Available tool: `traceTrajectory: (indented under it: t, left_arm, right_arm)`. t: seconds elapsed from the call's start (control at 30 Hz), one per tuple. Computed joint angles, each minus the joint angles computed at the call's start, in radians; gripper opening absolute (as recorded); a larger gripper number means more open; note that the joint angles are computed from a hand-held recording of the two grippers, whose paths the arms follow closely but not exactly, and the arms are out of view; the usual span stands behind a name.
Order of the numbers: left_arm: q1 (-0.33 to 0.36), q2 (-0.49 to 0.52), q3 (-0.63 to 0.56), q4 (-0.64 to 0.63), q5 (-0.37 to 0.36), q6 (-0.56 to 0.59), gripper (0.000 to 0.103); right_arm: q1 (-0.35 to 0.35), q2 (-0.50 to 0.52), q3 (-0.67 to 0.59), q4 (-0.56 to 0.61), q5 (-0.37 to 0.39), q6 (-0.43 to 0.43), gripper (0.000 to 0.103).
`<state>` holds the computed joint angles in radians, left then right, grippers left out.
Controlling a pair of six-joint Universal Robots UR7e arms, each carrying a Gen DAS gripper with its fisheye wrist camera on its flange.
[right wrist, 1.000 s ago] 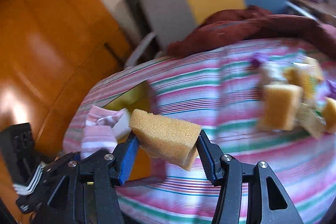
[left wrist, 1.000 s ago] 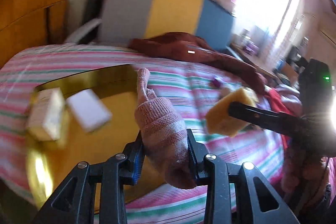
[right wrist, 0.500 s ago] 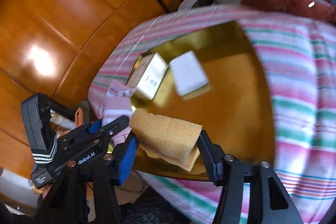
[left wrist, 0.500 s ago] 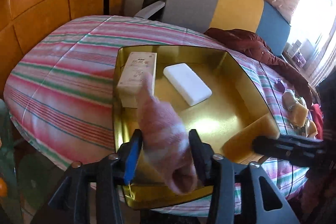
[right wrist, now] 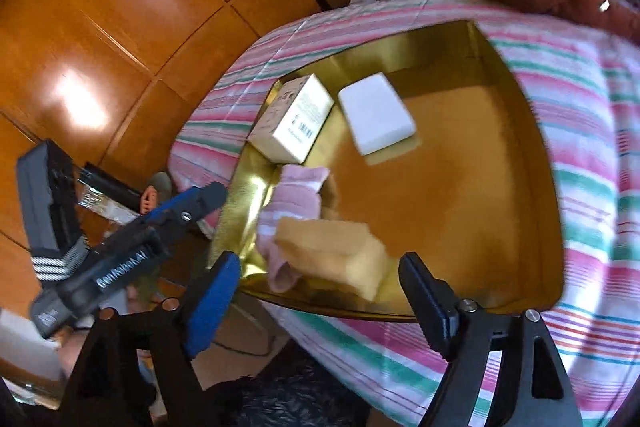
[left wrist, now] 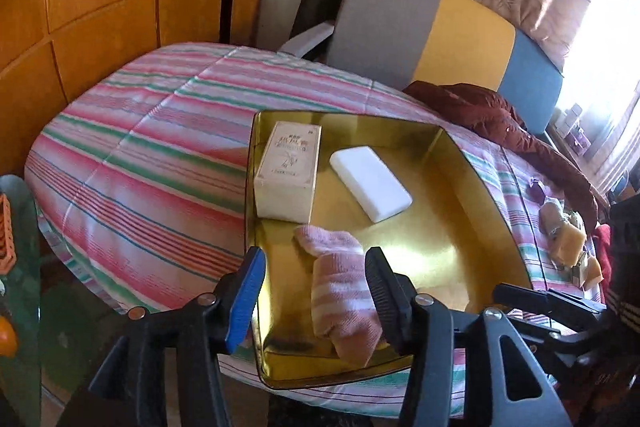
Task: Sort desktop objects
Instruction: 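Carry the pink sock and yellow sponge to the gold tray and release both, then move both tools back to the pile and grasp the green-and-white box with the right tool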
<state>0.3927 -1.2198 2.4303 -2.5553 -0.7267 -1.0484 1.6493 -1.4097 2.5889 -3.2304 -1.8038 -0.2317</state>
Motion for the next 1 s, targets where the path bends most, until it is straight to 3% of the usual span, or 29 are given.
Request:
traceTrajectory:
  t: [0.27,0.53,0.77,1.0]
  left_arm:
    - [-0.045,0.042,-0.037,0.03,0.027,0.032,0.052]
    - [-0.083,0.107,-0.08,0.033,0.039,0.084,0.052]
    - [-0.106,0.178,-0.126,-0.01,0.035,0.167,0.052]
    - [-0.118,0.27,-0.174,-0.162,-0.048,0.322,0.052]
  right_arm:
    - [0.038,-0.035,0.044,-0.126,-0.118,-0.048,0.089]
    - [-0.019,-0.13,0.095,-0.172,-0.152,-0.075,0.09]
    - [-0.142,-0.3,0.146,-0.147,-0.142,-0.087,0.09]
    - [-0.304,-0.513,0.19,-0.062,-0.11,-0.111,0.09]
